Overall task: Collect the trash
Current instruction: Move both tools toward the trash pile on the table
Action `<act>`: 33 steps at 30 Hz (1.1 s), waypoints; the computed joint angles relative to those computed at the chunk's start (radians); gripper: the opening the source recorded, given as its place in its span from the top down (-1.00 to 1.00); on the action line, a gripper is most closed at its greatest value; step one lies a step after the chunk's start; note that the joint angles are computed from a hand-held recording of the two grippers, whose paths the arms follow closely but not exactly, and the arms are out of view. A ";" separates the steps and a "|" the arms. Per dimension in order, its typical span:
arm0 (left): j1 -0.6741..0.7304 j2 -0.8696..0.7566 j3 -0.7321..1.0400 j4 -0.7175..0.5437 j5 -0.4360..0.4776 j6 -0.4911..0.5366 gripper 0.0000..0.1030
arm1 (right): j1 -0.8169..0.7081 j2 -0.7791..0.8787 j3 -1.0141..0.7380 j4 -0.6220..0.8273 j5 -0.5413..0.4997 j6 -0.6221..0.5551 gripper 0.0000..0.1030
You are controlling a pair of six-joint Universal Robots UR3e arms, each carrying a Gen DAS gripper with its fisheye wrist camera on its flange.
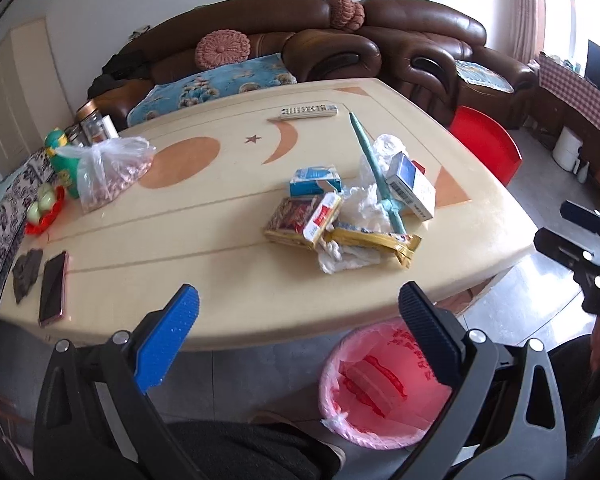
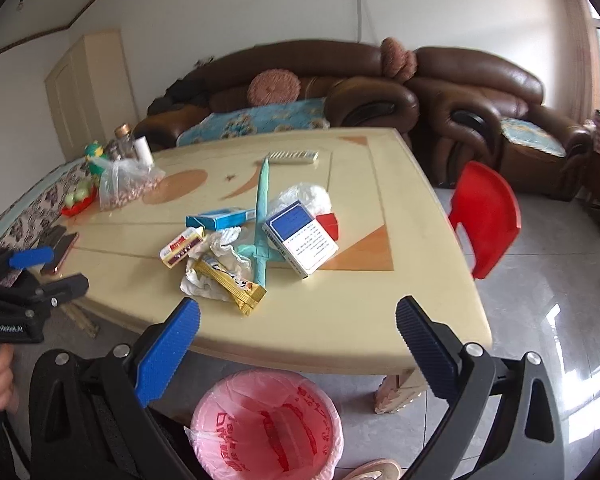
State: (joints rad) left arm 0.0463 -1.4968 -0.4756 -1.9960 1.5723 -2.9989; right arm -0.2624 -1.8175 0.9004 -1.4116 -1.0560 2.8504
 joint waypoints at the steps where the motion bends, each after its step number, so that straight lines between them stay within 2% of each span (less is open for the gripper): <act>1: 0.029 0.004 -0.011 0.004 -0.034 0.025 -0.90 | -0.004 0.018 -0.018 0.011 0.011 -0.016 -0.87; 4: 0.125 0.063 -0.150 0.074 -0.163 0.111 -0.90 | 0.037 0.054 -0.020 -0.065 -0.029 -0.031 -0.87; 7: 0.148 0.091 -0.275 0.147 -0.193 0.139 -0.90 | 0.110 0.091 0.006 -0.179 -0.108 -0.053 -0.87; 9: 0.181 0.097 -0.337 0.168 -0.245 0.171 -0.90 | 0.128 0.146 -0.038 -0.153 -0.108 -0.088 -0.87; 13: 0.148 0.073 -0.433 0.289 -0.180 0.183 -0.90 | 0.165 0.267 -0.134 -0.104 -0.124 -0.158 -0.87; 15: 0.154 0.087 -0.496 0.359 -0.188 0.216 -0.90 | 0.171 0.304 -0.147 -0.116 -0.121 -0.164 -0.87; 16: 0.151 0.096 -0.542 0.414 -0.184 0.235 -0.90 | 0.171 0.311 -0.143 -0.126 -0.114 -0.160 -0.87; 19: 0.102 0.091 -0.647 0.567 -0.094 0.265 -0.90 | 0.160 0.336 -0.114 -0.161 -0.078 -0.133 -0.87; 22: 0.095 0.107 -0.738 0.680 -0.095 0.312 -0.90 | 0.147 0.328 -0.016 -0.253 -0.014 -0.138 -0.87; 27: 0.081 0.108 -0.802 0.741 -0.107 0.416 -0.90 | 0.139 0.395 -0.039 -0.267 0.049 -0.218 -0.85; 32: 0.058 0.090 -0.820 0.797 -0.109 0.485 -0.90 | 0.126 0.551 -0.239 -0.150 0.108 -0.359 -0.85; 33: 0.060 0.083 -0.815 0.805 -0.118 0.495 -0.90 | 0.131 0.605 -0.327 -0.093 0.107 -0.402 -0.85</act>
